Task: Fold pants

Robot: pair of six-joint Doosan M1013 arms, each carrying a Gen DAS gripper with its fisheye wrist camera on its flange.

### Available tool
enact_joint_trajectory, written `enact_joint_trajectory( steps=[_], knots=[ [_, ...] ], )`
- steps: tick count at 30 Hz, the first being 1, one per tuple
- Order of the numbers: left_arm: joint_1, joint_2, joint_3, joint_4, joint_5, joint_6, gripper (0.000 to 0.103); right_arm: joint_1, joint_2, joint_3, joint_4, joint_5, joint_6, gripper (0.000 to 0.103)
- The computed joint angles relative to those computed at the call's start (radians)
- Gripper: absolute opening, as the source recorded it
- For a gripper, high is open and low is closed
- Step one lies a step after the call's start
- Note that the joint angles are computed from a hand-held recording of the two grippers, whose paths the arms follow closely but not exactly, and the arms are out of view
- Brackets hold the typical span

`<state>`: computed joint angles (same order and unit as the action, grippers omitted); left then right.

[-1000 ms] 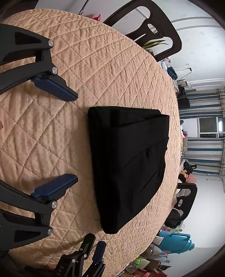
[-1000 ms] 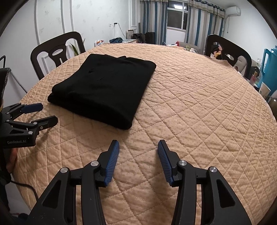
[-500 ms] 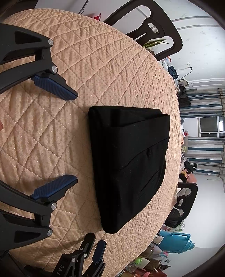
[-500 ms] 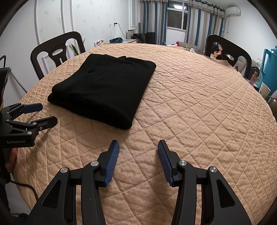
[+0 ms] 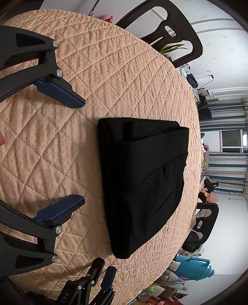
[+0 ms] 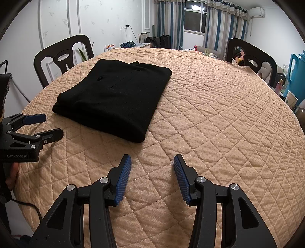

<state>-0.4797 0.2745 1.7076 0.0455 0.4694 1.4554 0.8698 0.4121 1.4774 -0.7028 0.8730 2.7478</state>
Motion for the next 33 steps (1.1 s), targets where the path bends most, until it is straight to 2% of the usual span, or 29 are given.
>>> enact_joint_trajectory(
  steps=[33],
  knots=[
    [0.003, 0.001, -0.001, -0.012, 0.000, 0.012, 0.097, 0.000, 0.000, -0.001, 0.000, 0.000, 0.000, 0.048]
  ],
)
